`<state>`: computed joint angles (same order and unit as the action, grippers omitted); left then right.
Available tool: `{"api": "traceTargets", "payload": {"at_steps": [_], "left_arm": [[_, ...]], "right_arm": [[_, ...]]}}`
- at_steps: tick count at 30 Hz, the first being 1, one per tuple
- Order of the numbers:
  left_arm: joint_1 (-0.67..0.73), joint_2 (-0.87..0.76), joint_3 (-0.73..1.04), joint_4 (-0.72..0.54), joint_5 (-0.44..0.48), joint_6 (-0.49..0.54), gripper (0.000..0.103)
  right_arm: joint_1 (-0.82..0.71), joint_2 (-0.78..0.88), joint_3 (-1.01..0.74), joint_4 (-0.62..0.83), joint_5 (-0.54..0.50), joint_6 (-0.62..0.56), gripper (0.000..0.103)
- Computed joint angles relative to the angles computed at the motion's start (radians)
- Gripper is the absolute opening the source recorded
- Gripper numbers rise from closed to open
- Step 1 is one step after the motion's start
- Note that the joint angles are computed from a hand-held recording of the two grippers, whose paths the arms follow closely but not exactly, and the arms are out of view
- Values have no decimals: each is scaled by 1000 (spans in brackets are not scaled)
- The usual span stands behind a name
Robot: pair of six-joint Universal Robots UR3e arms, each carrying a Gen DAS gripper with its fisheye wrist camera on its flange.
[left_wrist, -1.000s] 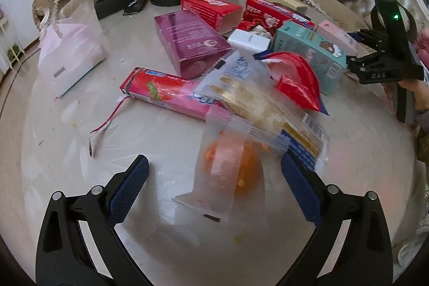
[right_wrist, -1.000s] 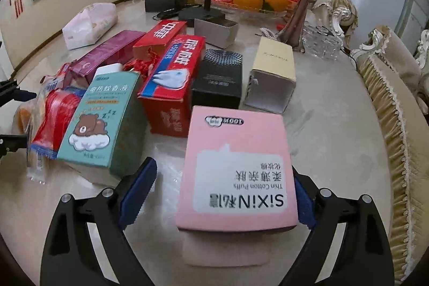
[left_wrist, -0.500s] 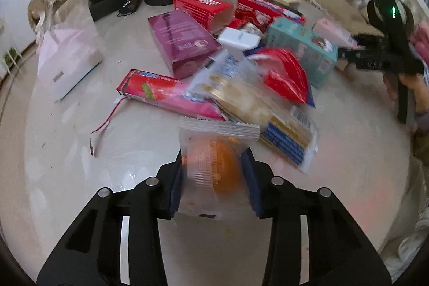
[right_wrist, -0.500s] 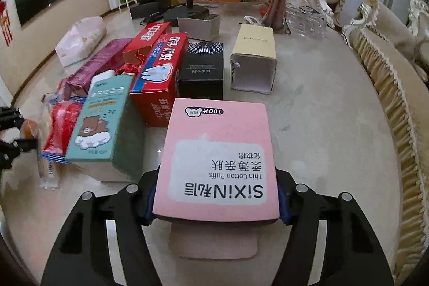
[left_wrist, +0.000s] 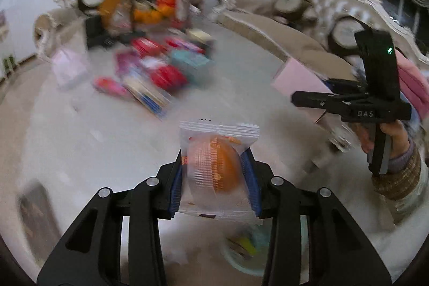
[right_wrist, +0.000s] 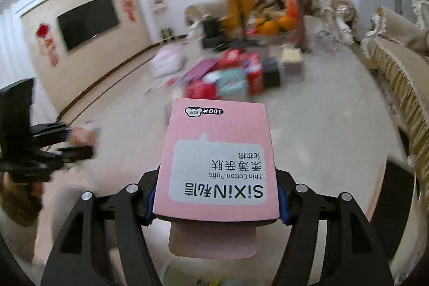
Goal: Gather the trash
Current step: 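Carry the bag and pink box to the wastebasket and release both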
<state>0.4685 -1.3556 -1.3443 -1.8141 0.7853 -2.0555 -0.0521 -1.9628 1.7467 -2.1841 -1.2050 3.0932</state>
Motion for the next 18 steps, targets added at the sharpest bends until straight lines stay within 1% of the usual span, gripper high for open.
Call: {"api": "traceTargets", "payload": {"at_steps": [2,3,4,5,6,7,8,9,11,13,16,17,18], "left_arm": [[13,116,-128,-117,21,87,40],[10,169,-197,-138,43,113,40],[-6,206,-264,-132,74,119,40],[-37,245,-357,-89,117,103,40],[-64,272,-426,-52,154,81,40],[-107,285,-493,12,194,45,40],[-161,292,-577,105,232,-5,40],[-206,273,-618,161,259,-43,40],[-301,207,-680,270,308,-118,40],[-376,132,-702,363,352,-168,40],[-428,27,-711,458,376,-233,42],[-433,-8,-714,489,379,-254,55],[-433,-20,-736,527,381,-277,66]], "right_arm": [[-10,-143,99,95,40,-8,62],[5,-213,155,141,25,-2,62],[40,-241,185,162,-16,19,62],[71,-268,226,175,-57,45,62],[82,-302,290,201,-76,66,62],[94,-312,325,206,-96,83,62],[116,-305,367,194,-132,112,62],[126,-284,416,174,-155,123,62],[152,-215,486,111,-195,145,62],[155,-141,528,49,-199,151,62],[174,-63,557,-6,-205,170,62],[174,-41,555,-12,-199,176,62],[158,-8,547,-12,-175,169,64]]}}
